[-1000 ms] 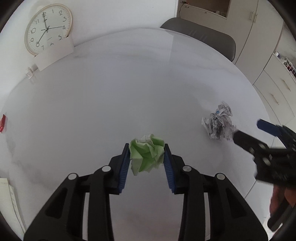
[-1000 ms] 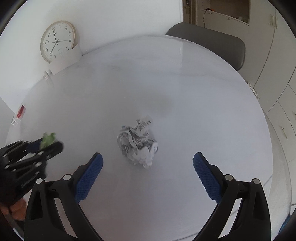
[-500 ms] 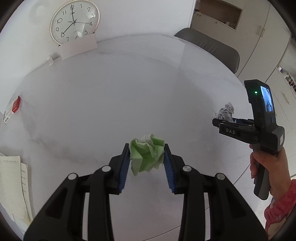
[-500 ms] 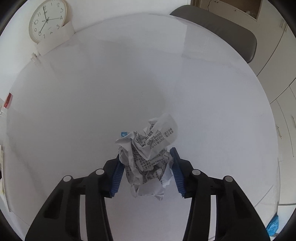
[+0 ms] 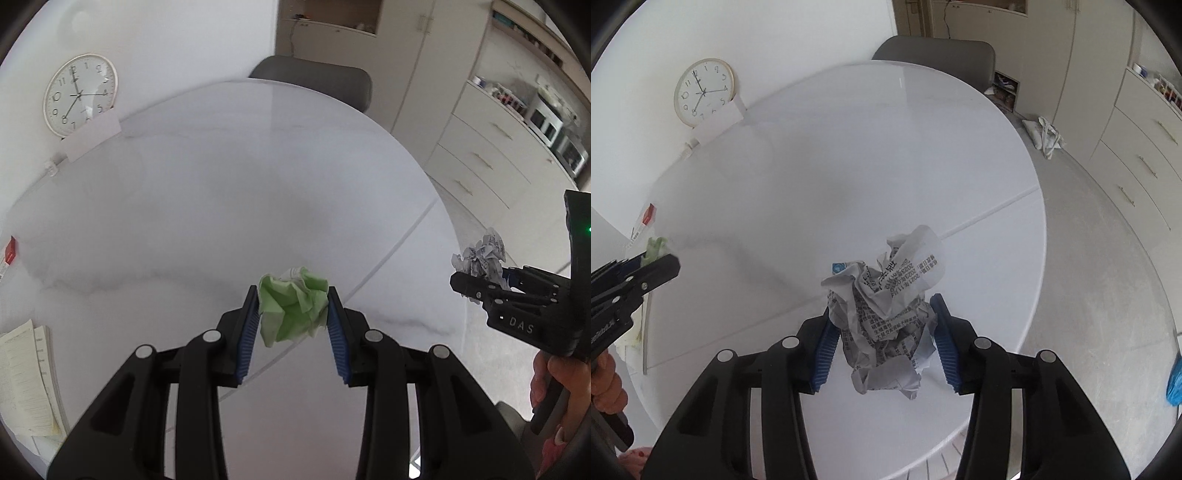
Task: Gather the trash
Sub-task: 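Drop the white paper into the wastebasket with the right tool while the left tool releases the green paper there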
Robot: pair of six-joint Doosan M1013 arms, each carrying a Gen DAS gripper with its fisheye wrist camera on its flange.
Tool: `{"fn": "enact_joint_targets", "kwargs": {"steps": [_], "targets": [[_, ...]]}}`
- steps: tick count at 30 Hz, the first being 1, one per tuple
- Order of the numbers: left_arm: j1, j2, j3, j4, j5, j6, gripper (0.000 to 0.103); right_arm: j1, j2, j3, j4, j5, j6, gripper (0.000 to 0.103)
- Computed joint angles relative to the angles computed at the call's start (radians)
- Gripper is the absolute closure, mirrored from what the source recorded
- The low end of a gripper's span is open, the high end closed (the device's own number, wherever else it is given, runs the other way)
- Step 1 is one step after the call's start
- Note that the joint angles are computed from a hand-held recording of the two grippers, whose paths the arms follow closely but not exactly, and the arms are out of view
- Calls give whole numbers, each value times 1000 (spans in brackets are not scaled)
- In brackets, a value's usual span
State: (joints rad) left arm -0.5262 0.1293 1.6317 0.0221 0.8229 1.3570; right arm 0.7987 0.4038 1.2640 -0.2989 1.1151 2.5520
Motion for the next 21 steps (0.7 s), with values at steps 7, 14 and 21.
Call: {"fn": "enact_joint_targets", "kwargs": {"steps": [7, 14, 21], "targets": [[-94, -69, 84, -115, 21, 159, 68, 104, -120, 163, -43, 5, 250, 54], [-147, -99, 109, -108, 14, 198, 68, 145, -163, 252, -57, 4, 370, 54], [-182, -130, 133, -56, 23, 173, 68, 128, -160, 401, 74, -123, 376, 52]]}}
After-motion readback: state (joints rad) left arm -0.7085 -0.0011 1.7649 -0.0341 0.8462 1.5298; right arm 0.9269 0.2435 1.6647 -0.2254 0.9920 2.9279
